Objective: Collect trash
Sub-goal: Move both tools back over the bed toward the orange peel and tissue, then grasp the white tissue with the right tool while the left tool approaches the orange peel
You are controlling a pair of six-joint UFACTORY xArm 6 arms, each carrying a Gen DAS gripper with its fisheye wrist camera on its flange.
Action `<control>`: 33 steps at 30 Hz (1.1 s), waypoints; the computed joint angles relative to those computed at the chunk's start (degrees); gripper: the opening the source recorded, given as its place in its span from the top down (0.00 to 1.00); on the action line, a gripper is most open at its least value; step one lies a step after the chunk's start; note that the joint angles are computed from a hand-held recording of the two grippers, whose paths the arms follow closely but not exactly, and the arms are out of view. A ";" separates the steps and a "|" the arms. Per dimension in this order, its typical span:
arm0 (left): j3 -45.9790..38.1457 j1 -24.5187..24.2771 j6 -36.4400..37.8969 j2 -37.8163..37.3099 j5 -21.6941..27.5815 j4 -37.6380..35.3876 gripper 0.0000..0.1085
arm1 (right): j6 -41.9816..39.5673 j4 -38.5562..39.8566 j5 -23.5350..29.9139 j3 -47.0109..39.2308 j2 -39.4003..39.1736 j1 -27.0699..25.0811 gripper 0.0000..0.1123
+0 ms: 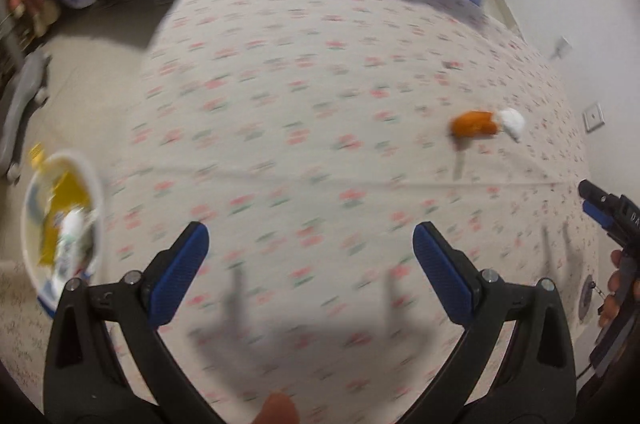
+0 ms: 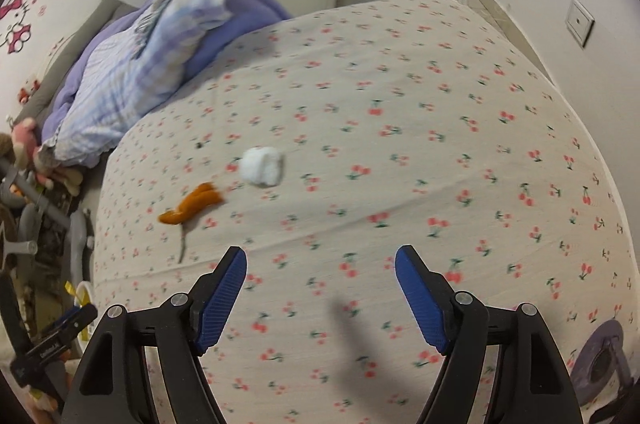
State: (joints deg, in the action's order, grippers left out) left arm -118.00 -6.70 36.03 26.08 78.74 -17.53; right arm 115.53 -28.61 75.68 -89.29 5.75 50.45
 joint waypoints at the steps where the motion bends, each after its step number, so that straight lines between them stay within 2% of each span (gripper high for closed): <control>1: 0.83 -1.15 -0.16 -0.45 -0.57 0.25 0.06 | 0.55 -0.06 -0.24 0.92 -0.63 0.06 0.30; 5: 1.18 -5.80 -0.05 -0.31 -1.43 -0.32 0.08 | 2.22 0.25 -1.84 5.36 -3.56 0.03 0.30; 9: -0.28 -9.13 0.71 0.82 0.49 -2.20 0.15 | 3.13 0.87 -3.32 9.13 -5.91 -0.12 0.30; 14: 1.94 -13.32 3.44 0.31 -0.51 -1.55 0.28 | 6.24 0.88 -4.40 13.79 -9.36 0.13 0.30; 18: 5.22 -15.93 5.58 -0.56 -3.56 1.76 0.33 | 7.65 0.87 -5.07 15.77 -10.77 0.25 0.30; 19: 5.95 -16.43 5.85 -0.70 -4.11 2.82 0.36 | 7.88 0.91 -5.34 16.12 -10.97 0.25 0.30; 20: 6.39 -16.84 5.75 -0.68 -4.33 4.01 0.45 | 7.96 0.96 -5.59 16.34 -11.07 0.19 0.30; 22: 8.47 -17.03 6.20 -1.82 -6.43 3.95 0.46 | 7.96 1.04 -6.14 16.58 -11.10 0.01 0.30; 23: 8.61 -17.04 5.96 -1.96 -6.56 4.08 0.50 | 7.85 1.08 -6.39 16.59 -11.04 -0.09 0.30; 25: 8.89 -16.94 5.77 -2.34 -6.99 3.99 0.67 | 7.57 1.17 -6.72 16.50 -10.79 -0.30 0.30; 26: 8.79 -16.86 5.73 -2.42 -6.99 3.95 0.84 | 7.41 1.26 -6.83 16.39 -10.62 -0.42 0.30; 27: 8.45 -16.79 5.49 -2.33 -6.71 4.25 0.95 | 7.26 1.35 -6.95 16.24 -10.42 -0.54 0.30; 33: 9.29 -14.67 6.55 -4.20 -6.20 3.37 0.98 | 5.90 1.05 -7.62 14.95 -8.91 -1.51 0.30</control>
State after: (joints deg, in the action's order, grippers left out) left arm -108.71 -21.36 42.57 21.88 72.54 -14.16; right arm 121.43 -27.55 68.05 -74.34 -3.16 48.94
